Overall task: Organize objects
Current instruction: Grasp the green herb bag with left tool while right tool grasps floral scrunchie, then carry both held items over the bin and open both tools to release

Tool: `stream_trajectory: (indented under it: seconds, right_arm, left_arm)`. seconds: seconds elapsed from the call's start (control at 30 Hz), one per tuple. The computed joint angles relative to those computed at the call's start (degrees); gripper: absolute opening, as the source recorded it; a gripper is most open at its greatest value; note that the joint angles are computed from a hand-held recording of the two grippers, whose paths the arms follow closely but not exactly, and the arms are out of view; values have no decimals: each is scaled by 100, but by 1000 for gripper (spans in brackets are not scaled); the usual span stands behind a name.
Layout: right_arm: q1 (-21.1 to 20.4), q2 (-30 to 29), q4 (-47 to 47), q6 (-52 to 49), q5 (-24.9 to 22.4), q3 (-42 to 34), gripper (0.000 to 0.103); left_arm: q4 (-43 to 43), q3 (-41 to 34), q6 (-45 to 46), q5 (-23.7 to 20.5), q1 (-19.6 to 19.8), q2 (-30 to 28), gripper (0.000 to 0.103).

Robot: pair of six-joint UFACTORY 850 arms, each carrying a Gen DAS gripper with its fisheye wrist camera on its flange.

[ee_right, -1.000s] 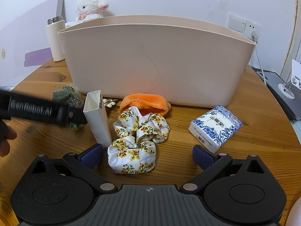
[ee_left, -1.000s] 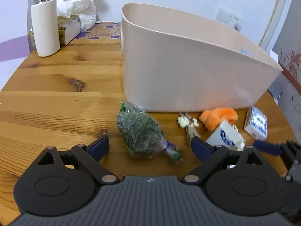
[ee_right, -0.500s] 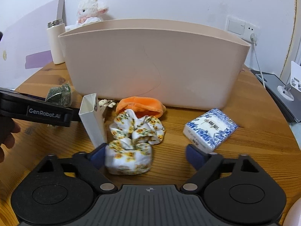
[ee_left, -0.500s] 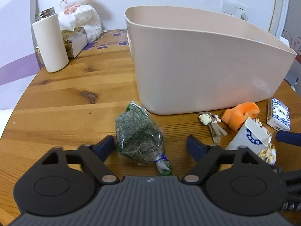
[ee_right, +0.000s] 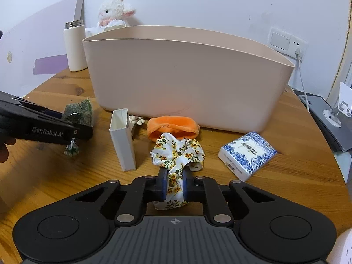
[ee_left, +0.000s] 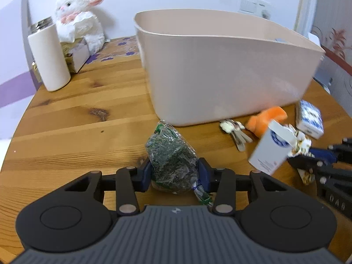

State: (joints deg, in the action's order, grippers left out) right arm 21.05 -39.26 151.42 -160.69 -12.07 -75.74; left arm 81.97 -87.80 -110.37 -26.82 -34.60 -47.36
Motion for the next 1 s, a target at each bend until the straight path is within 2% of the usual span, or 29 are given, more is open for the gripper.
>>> stream_trajectory:
  seconds: [0.3,0.6,0.73,0.93,1.0]
  right_arm:
    - [-76,603,823,-863,-506,675,12]
    - [-188,1134,1137,-1177,-1192,976,12]
    - [-241,1155,1359,-1270,-1342,775,12]
    - [-270,848,1744,-1575,-1249,53,12]
    - [-286,625,1755,-1657,-1089,-324,12]
  left_arm:
    - [791,480,-631,-131,-254,440,45]
    - [1637,662,-1313,-582,-441,945,45]
    - [1795,401,-1226,-802,-431,960,45]
    - [1414,-569,-233,-973,-332,545,45]
    - [1093,-1017,210,-863,-236,299,45]
